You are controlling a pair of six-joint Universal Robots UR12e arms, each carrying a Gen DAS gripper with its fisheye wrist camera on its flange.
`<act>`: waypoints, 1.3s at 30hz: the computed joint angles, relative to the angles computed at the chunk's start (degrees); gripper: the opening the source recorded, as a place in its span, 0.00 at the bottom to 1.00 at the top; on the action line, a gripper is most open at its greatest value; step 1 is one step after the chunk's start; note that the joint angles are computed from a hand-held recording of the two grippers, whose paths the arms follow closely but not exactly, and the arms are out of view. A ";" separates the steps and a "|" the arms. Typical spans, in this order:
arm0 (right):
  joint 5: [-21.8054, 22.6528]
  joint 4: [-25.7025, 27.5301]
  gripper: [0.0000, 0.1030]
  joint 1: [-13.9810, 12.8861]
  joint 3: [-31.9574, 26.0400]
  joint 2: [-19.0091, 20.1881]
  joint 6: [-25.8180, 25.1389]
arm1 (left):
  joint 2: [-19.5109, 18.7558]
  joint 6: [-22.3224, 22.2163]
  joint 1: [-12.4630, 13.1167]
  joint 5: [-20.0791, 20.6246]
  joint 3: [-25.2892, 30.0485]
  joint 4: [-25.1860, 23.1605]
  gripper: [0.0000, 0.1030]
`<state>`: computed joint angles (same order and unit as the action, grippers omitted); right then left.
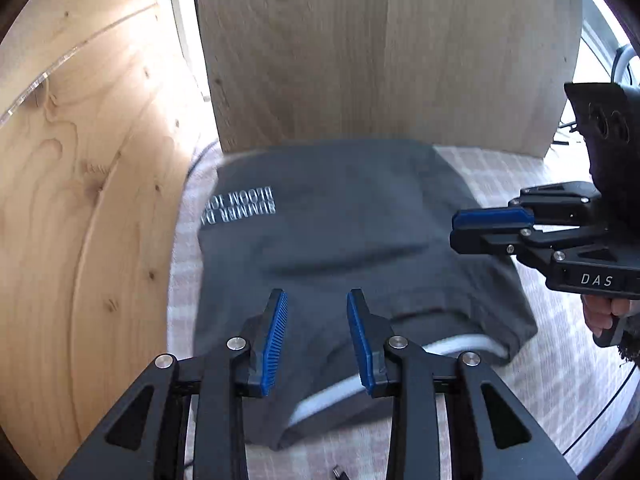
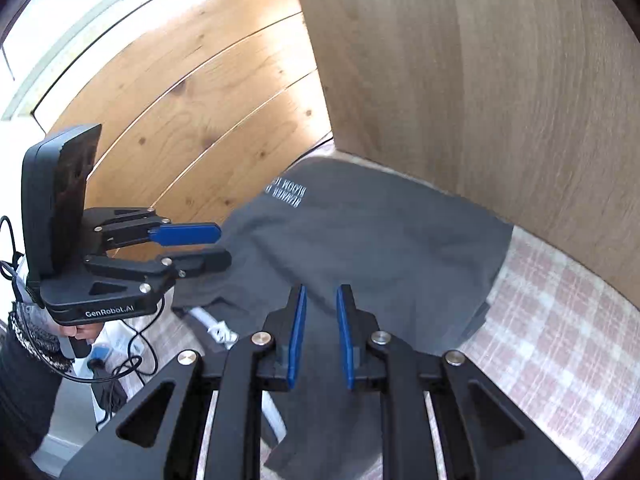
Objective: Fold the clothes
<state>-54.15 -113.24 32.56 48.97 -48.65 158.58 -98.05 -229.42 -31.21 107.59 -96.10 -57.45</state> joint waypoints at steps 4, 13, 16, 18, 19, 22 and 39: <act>-2.95 2.61 0.17 0.54 5.82 -3.59 -6.38 | 0.70 -3.61 -0.94 -2.02 -0.92 -3.72 0.29; -2.83 -1.76 0.18 -0.92 -3.81 1.09 1.75 | 0.44 -5.56 0.72 7.35 1.53 1.95 0.29; -5.90 -4.66 0.45 -0.79 -9.46 5.54 10.04 | -1.14 -5.06 2.71 6.08 2.59 0.15 0.42; -6.08 0.87 0.50 -0.47 -15.12 9.34 12.10 | -1.54 -6.50 4.40 1.91 2.14 -2.25 0.36; -6.44 4.88 0.50 -0.18 -18.72 11.50 11.54 | -1.05 -7.64 4.21 1.98 1.72 -2.46 0.33; -12.91 2.51 0.49 1.04 -18.82 11.22 5.36 | 0.64 -10.27 2.78 3.28 0.80 -2.99 0.30; -5.84 -10.14 0.50 -1.06 11.30 -6.63 2.22 | 3.64 -18.69 -4.83 6.54 0.59 -8.22 0.38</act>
